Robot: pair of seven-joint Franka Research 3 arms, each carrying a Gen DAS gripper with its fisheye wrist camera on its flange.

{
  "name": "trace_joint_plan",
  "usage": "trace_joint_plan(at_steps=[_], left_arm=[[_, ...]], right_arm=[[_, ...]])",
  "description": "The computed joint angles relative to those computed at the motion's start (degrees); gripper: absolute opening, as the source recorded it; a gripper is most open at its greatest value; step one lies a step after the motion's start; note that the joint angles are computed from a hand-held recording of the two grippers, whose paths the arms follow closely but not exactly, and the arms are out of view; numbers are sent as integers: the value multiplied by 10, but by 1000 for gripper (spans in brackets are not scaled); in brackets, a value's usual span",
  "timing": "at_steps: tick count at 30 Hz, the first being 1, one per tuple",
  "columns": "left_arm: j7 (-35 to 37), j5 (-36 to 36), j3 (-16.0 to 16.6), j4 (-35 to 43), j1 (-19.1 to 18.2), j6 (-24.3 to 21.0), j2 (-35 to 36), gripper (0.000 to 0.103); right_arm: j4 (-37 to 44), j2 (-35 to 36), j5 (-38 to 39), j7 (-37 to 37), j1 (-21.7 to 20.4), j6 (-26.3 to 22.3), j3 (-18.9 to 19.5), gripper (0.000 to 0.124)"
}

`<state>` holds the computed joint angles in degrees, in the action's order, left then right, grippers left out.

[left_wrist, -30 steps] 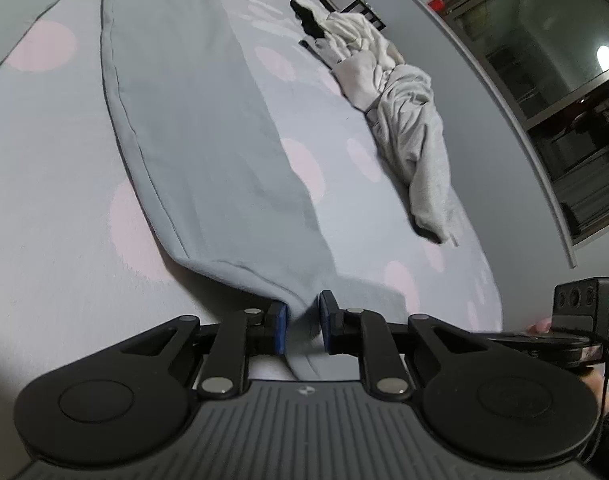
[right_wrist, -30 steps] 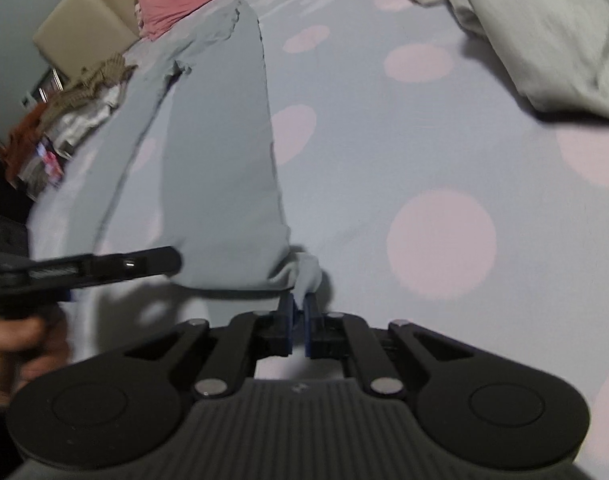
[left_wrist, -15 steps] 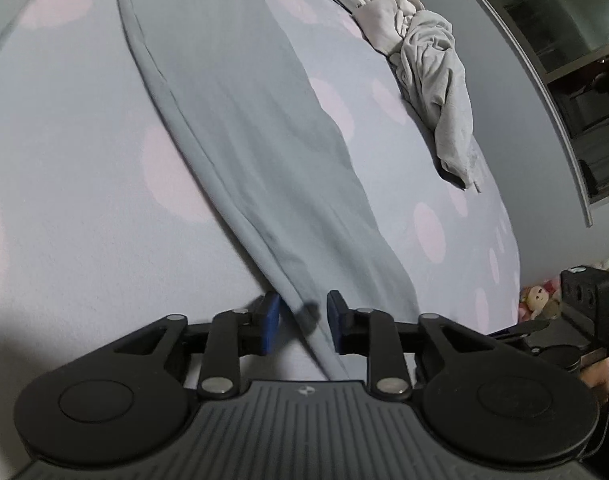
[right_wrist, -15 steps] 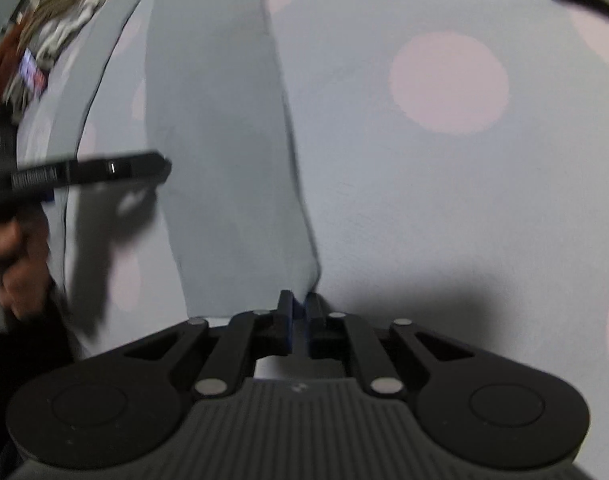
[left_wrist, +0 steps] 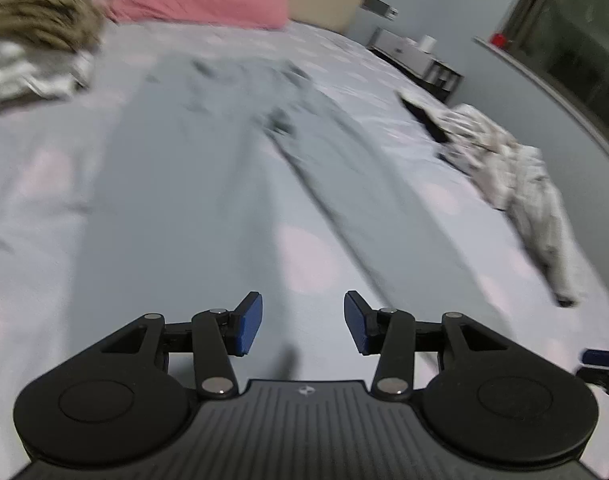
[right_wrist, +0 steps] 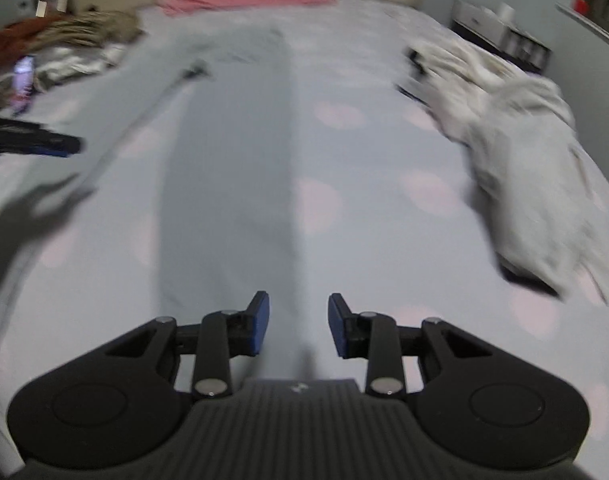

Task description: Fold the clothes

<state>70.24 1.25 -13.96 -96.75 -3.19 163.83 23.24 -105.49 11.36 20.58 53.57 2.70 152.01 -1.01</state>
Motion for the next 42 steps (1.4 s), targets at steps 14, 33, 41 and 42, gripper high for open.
trace_joint_plan(at_steps=[14,33,41,42], left_arm=[[-63,8,24,-29,37,40,4,45],[-107,38,30,-22,34,75,16,45],[-117,52,36,-21,31,86,13,45],[-117,51,33,-21,34,89,14,45]], right_arm=[[6,37,119,-31,85,-154,81,37],[27,48,147,58,98,-292,62,0],[11,31,157,12,96,-238,61,15],[6,27,150,9,99,-197,58,29]])
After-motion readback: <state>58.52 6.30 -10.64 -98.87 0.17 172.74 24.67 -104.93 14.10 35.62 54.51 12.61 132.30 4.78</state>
